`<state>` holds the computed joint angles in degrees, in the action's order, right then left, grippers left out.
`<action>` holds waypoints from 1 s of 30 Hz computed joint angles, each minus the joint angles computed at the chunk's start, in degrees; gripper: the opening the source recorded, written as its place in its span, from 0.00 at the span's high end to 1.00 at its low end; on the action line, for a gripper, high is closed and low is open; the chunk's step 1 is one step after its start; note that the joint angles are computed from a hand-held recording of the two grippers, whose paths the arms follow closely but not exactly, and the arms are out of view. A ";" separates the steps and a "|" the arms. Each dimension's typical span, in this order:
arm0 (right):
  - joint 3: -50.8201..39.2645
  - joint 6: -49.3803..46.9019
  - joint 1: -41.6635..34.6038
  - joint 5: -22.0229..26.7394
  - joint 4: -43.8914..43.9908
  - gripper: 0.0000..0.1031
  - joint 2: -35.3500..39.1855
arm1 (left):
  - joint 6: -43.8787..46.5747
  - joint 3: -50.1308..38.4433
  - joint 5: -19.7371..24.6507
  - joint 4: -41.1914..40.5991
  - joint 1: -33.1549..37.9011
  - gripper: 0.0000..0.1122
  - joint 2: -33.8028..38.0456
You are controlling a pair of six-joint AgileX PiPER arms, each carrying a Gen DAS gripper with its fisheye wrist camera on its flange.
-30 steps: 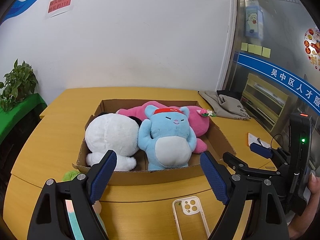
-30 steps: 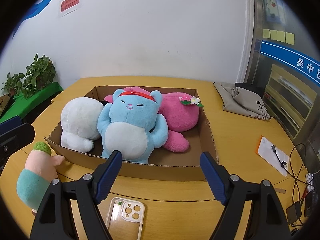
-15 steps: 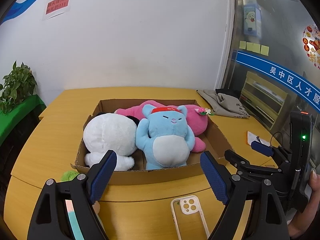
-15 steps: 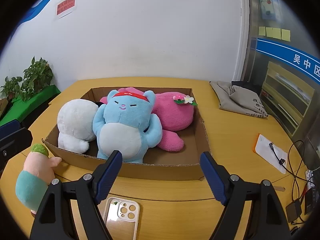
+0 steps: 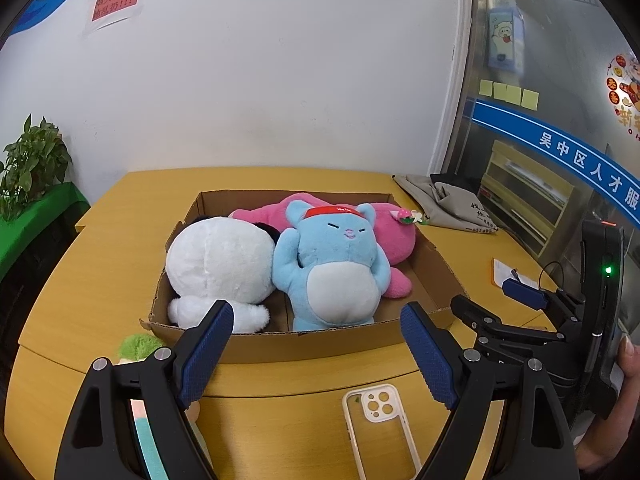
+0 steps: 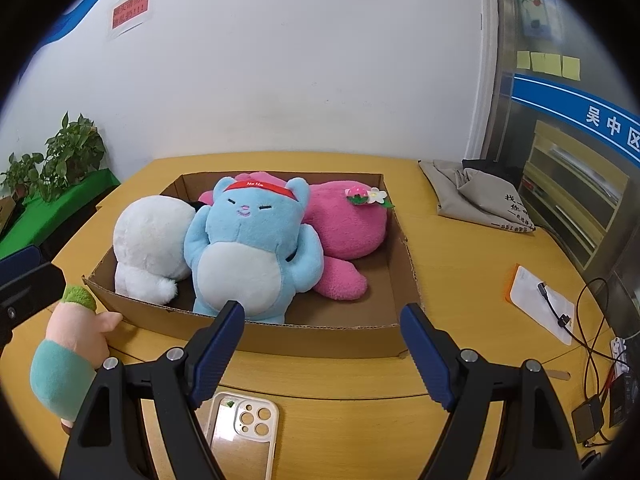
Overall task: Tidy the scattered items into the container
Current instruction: 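Move both tools toward the pink-and-teal plush with green hair, then close both tools on the green-haired plush's sides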
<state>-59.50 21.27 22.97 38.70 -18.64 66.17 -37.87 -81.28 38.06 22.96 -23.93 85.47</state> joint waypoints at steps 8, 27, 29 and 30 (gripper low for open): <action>-0.14 -0.17 1.55 0.82 0.22 0.22 0.12 | 5.17 5.24 -1.20 -5.34 4.16 0.21 -4.66; 1.23 -12.08 24.12 -5.97 27.87 0.22 11.71 | 55.20 17.55 4.32 -48.92 41.53 0.21 -5.51; 1.33 -12.53 26.53 -6.87 30.13 0.22 13.13 | 57.87 15.49 5.40 -50.06 41.36 0.21 -2.50; 1.38 -11.33 28.19 -7.59 30.06 0.22 13.81 | 59.63 13.90 6.32 -51.22 41.22 0.21 -0.44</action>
